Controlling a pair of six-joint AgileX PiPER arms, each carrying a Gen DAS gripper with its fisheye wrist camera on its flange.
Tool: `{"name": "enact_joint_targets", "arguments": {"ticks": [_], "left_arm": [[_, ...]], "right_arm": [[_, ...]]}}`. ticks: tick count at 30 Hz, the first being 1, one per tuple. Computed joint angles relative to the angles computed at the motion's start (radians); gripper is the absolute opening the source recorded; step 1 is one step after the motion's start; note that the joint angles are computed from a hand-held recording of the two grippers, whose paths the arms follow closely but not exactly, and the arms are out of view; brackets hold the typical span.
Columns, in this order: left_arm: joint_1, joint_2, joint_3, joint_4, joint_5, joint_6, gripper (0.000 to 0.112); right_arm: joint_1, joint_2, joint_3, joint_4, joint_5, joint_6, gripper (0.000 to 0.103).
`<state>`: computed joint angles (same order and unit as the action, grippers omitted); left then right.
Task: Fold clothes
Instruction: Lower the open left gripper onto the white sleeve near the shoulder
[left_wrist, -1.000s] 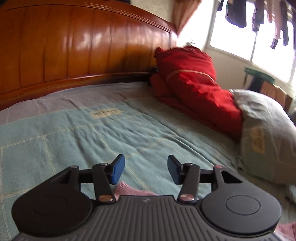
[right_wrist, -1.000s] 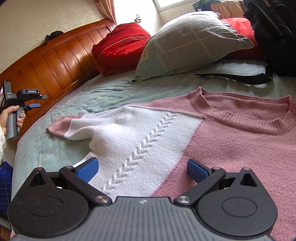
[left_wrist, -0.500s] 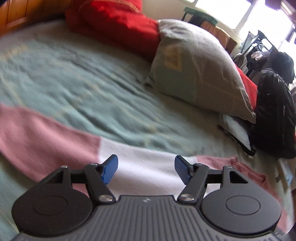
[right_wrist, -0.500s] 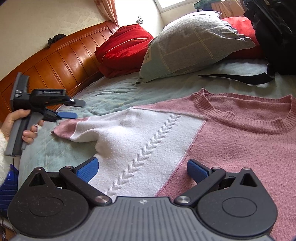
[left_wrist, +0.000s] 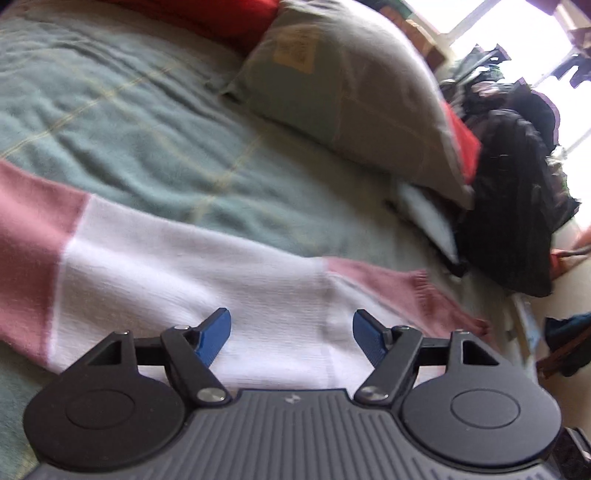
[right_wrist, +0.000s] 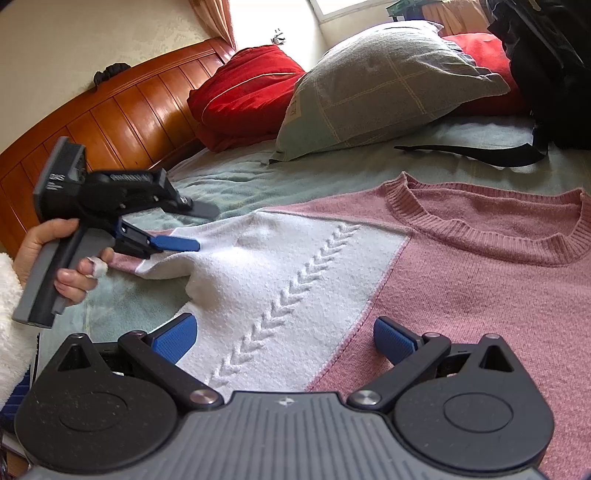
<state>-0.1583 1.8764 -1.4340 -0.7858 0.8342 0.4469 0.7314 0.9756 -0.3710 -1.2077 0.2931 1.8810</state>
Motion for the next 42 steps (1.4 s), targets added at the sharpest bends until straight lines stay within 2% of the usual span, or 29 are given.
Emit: {"name": "enact_joint_targets", "arguments": {"ticks": [3, 8, 10, 15, 17, 20, 21, 23, 26, 29, 31, 33, 36, 39, 41, 42], "left_arm": [[0.046, 0.001, 0.0, 0.019, -0.045, -0.013, 0.073], [0.156, 0.023, -0.033, 0.048, -0.091, -0.063, 0.074], [0.183, 0.025, -0.035, 0.077, -0.14, -0.088, 0.075], [0.212, 0.015, -0.021, 0.179, -0.258, -0.228, 0.073], [0.21, -0.017, 0.014, 0.12, -0.258, -0.166, 0.074], [0.202, -0.065, 0.076, -0.048, -0.196, 0.072, 0.079], [0.191, -0.078, 0.096, -0.063, -0.182, 0.117, 0.079], [0.157, -0.104, 0.145, -0.023, -0.209, 0.148, 0.079], [0.093, -0.15, 0.26, 0.159, -0.343, 0.107, 0.079], [0.067, -0.223, 0.375, 0.187, -0.426, 0.222, 0.08], [0.067, -0.242, 0.363, 0.239, -0.393, 0.196, 0.081], [0.088, -0.237, 0.329, 0.221, -0.37, 0.214, 0.081], [0.086, -0.199, 0.298, 0.298, -0.451, 0.119, 0.084], [0.069, -0.139, 0.259, 0.527, -0.42, -0.093, 0.085], [0.045, -0.17, 0.303, 0.604, -0.473, -0.148, 0.085], [0.038, -0.19, 0.314, 0.606, -0.468, -0.153, 0.084]], "right_arm": [[0.007, 0.0, -0.008, 0.044, 0.012, -0.046, 0.103], [0.048, -0.028, -0.066, 0.328, 0.091, -0.343, 0.103], [0.067, -0.062, -0.079, 0.392, 0.102, -0.416, 0.103], [0.108, -0.081, -0.076, 0.347, 0.083, -0.394, 0.103], [0.109, -0.064, -0.082, 0.351, 0.089, -0.396, 0.103], [0.097, -0.057, -0.077, 0.349, 0.08, -0.387, 0.103], [0.094, -0.059, -0.075, 0.347, 0.077, -0.383, 0.103], [0.096, -0.059, -0.071, 0.331, 0.078, -0.364, 0.103], [0.086, -0.056, -0.066, 0.333, 0.065, -0.364, 0.103], [0.075, -0.055, -0.063, 0.338, 0.063, -0.362, 0.103], [0.071, -0.053, -0.062, 0.334, 0.059, -0.353, 0.103], [0.075, -0.049, -0.062, 0.322, 0.061, -0.339, 0.103], [0.088, -0.043, -0.063, 0.294, 0.063, -0.318, 0.103], [0.09, -0.037, -0.063, 0.288, 0.063, -0.318, 0.103], [0.079, -0.04, -0.057, 0.287, 0.053, -0.314, 0.103], [0.066, -0.043, -0.053, 0.297, 0.043, -0.321, 0.103]]}}
